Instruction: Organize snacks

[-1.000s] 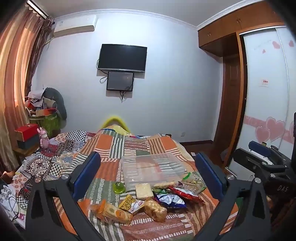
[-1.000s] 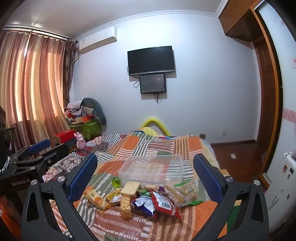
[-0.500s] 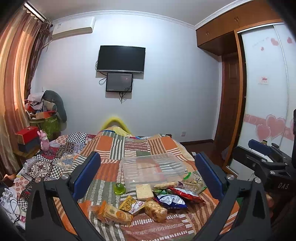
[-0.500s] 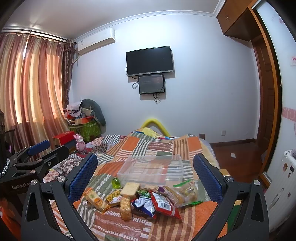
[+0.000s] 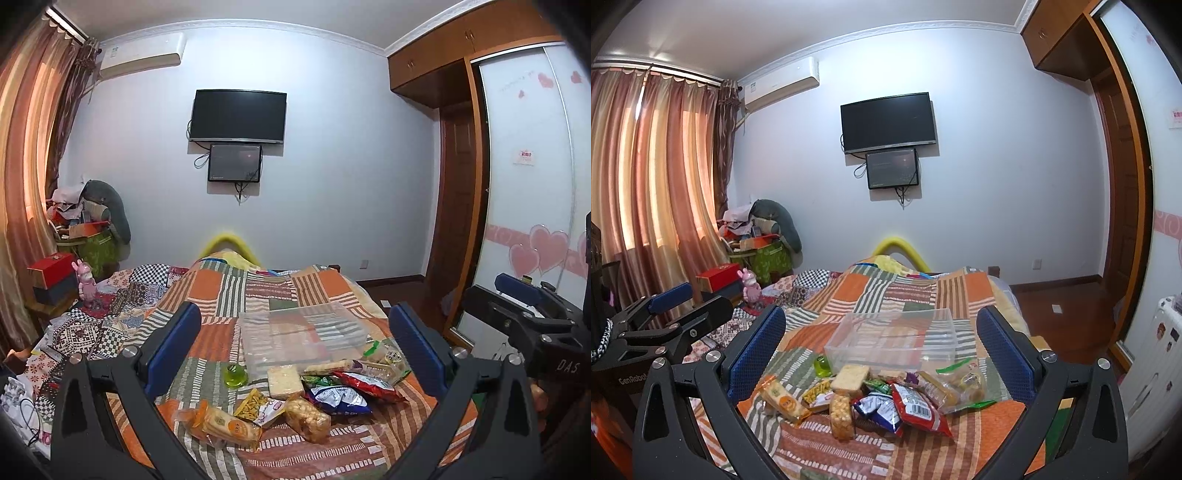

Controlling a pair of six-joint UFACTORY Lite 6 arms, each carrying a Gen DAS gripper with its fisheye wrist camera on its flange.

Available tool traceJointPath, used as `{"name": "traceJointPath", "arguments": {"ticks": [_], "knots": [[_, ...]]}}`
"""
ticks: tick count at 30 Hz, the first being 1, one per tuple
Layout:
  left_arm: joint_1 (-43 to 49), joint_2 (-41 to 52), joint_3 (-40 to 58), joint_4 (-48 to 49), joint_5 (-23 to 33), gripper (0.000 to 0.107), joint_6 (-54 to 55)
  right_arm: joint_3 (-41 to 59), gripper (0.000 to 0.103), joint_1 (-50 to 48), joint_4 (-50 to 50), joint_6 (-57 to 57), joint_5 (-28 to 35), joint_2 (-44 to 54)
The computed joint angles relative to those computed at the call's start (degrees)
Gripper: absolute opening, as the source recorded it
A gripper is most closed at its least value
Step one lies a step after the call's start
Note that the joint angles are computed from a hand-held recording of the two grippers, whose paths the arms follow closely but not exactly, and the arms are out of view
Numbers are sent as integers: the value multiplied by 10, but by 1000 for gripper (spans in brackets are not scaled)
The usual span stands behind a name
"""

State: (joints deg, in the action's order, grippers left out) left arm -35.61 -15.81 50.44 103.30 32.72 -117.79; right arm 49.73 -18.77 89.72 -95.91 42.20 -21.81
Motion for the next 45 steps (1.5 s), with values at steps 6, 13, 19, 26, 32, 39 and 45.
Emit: {"name": "traceJointPath", "arguments": {"ticks": [6, 13, 19, 26, 32, 39, 45], "knots": [[-1, 4, 2, 1, 1, 103, 0, 3, 103, -1, 2, -1, 1, 4], [-2, 8, 5, 3, 1, 103, -2, 3, 103, -2, 2, -1, 2, 3], [-4, 16, 11, 9, 3, 103, -5, 3, 103, -3, 2, -1, 2, 4], [-3, 16, 12, 11, 0, 103, -7, 3, 103, -3, 1, -1, 2, 5], [-2, 24, 19, 9, -2, 103, -8, 8, 103, -5, 0, 2, 3, 11], [10, 21, 13, 25, -19, 103, -21, 2, 103, 2, 9, -8, -7, 10], [32, 26, 11, 45, -43, 99, -38, -1, 103, 8, 14, -15, -16, 13]]}}
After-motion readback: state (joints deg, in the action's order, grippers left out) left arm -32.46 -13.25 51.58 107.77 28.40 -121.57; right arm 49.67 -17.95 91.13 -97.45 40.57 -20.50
